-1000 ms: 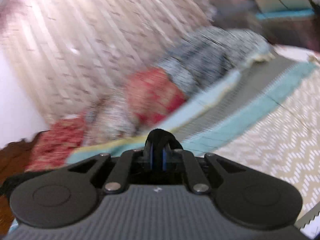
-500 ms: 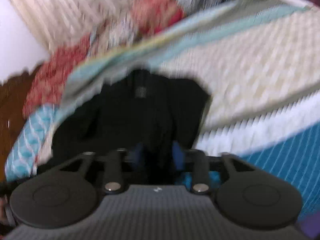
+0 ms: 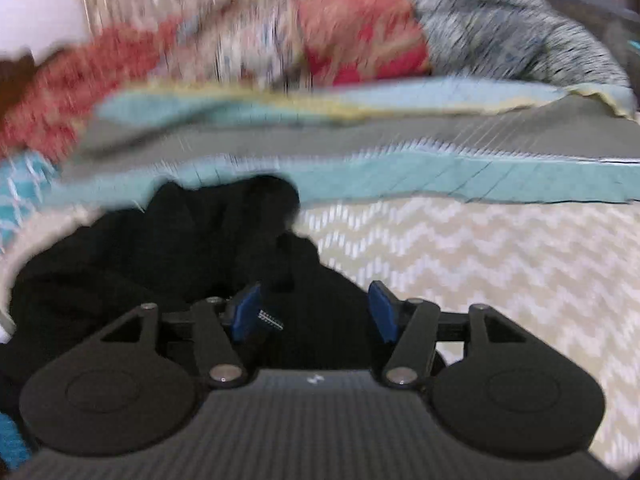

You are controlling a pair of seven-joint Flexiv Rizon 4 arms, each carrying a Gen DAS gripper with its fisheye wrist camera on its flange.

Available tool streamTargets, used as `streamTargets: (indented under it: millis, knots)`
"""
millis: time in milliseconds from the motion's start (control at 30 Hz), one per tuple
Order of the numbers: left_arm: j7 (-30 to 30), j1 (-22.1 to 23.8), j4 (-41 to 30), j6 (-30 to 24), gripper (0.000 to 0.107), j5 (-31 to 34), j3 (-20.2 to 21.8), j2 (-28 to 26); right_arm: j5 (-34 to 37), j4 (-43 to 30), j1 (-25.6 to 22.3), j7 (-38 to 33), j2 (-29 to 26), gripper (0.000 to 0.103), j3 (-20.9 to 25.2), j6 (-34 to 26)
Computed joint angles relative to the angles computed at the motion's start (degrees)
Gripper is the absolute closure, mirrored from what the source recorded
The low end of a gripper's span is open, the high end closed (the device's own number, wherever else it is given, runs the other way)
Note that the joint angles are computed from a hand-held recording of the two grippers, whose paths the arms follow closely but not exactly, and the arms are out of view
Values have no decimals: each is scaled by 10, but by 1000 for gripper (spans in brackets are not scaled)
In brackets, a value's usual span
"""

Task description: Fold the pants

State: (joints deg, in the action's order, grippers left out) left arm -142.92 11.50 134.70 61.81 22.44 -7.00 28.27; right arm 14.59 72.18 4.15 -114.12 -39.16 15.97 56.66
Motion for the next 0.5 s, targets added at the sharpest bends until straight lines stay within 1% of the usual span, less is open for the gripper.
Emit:
streamTargets:
  millis: [33, 67, 100, 133, 167, 200, 233, 300, 367, 400, 433, 467, 500]
  knots:
    - [3, -2, -3, 7, 63, -3, -1, -9, -51, -15, 33, 31, -21, 66, -32, -7]
    - [6, -7, -7, 16, 63, -7, -2, -21, -85, -21, 52, 53, -33, 93, -59, -12]
    - [9, -11, -12, 24, 63, -10, -4, -34, -107, -30, 57, 75, -44, 95, -66, -10]
    - [14, -16, -16, 32, 63, -13, -4, -47, -91, -25, 46, 90, -39, 96, -65, 2]
    - [21, -24, -19, 43, 63, -18, -2, -60, -44, -39, 22, 94, -36, 96, -46, 11]
    - [29, -31, -22, 52, 63, -23, 0, -74, -4, -56, -15, 102, -35, 96, -8, 23]
    - [36, -38, -26, 60, 63, -26, 2, -88, 39, -64, -46, 99, -28, 96, 20, 38]
    - [43, -48, -35, 68, 63, -29, 2, -115, 124, -56, -108, 79, -3, 95, 59, 104]
    - [44, -58, -43, 77, 63, -32, 4, -139, 192, -33, -165, 53, 25, 94, 78, 148]
    - [50, -66, -47, 85, 63, -38, 8, -154, 205, -21, -178, 56, 33, 91, 78, 168]
    - [58, -75, -49, 92, 63, -44, 14, -165, 208, -7, -181, 67, 40, 86, 64, 181]
    - [62, -81, -54, 95, 63, -46, 16, -175, 194, 15, -171, 97, 47, 78, 32, 192]
    - [66, -88, -59, 95, 63, -47, 18, -184, 167, 41, -155, 136, 55, 72, -8, 197]
